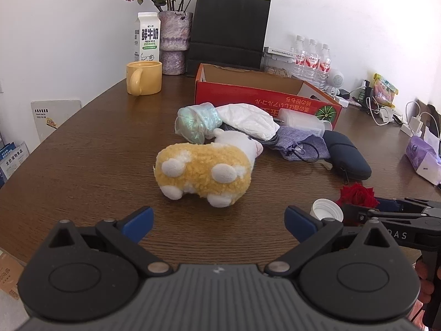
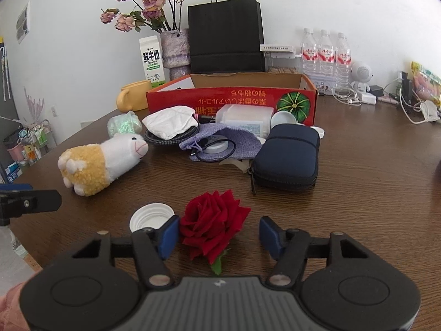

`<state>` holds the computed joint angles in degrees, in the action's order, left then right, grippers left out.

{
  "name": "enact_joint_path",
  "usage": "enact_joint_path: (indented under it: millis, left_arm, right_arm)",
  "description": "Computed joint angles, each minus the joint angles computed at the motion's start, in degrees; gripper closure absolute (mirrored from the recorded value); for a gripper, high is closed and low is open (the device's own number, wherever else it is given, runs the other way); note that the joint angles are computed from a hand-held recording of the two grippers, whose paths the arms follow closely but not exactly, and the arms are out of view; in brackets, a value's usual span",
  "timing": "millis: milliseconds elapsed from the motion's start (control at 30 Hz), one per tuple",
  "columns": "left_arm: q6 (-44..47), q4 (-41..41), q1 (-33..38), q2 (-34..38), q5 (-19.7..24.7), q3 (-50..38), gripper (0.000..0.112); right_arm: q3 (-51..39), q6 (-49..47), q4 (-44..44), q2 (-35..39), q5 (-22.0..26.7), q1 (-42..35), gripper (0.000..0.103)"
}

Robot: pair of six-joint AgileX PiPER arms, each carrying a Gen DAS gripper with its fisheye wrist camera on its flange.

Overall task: Organize objects
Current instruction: 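Grasp the yellow-white plush sheep with the left gripper while the right gripper grasps the red rose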

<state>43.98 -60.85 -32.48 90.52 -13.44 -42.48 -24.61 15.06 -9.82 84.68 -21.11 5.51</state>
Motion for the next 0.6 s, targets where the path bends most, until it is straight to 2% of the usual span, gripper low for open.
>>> enact_joint_path:
  millis: [33, 67, 133, 300, 600]
  left_arm:
    - [-0.62, 0.57, 0.19, 0.35, -0.05, -0.15, 0.009]
    - [-1.46, 1.39, 0.45, 0.76, -0.09, -0.33, 0.009]
    - [-4.2, 4.33, 1.06, 1.56, -0.12, -0.67, 0.009]
    - [-8.78, 10.07, 1.17, 3.33, -4.51, -1.05, 0.009]
    - [-11.61, 17.4, 3.83, 7.81, -0.82, -7.3, 0.009]
  right_arm:
    - [0.22, 3.01, -3.24, 0.29, -0.95, -0.67, 0.063]
    - [0.42, 5.48, -5.9, 0.31, -1.69, -1.32, 0.065]
    - [1.07, 6.08, -6.68, 0.27, -3.02, -1.82, 0.066]
    - [2.0, 6.41, -6.56, -0.41, -4.58, -2.72, 0.067]
    - [1.77, 5.61, -5.18, -1.27, -3.88, -2.84, 0.067]
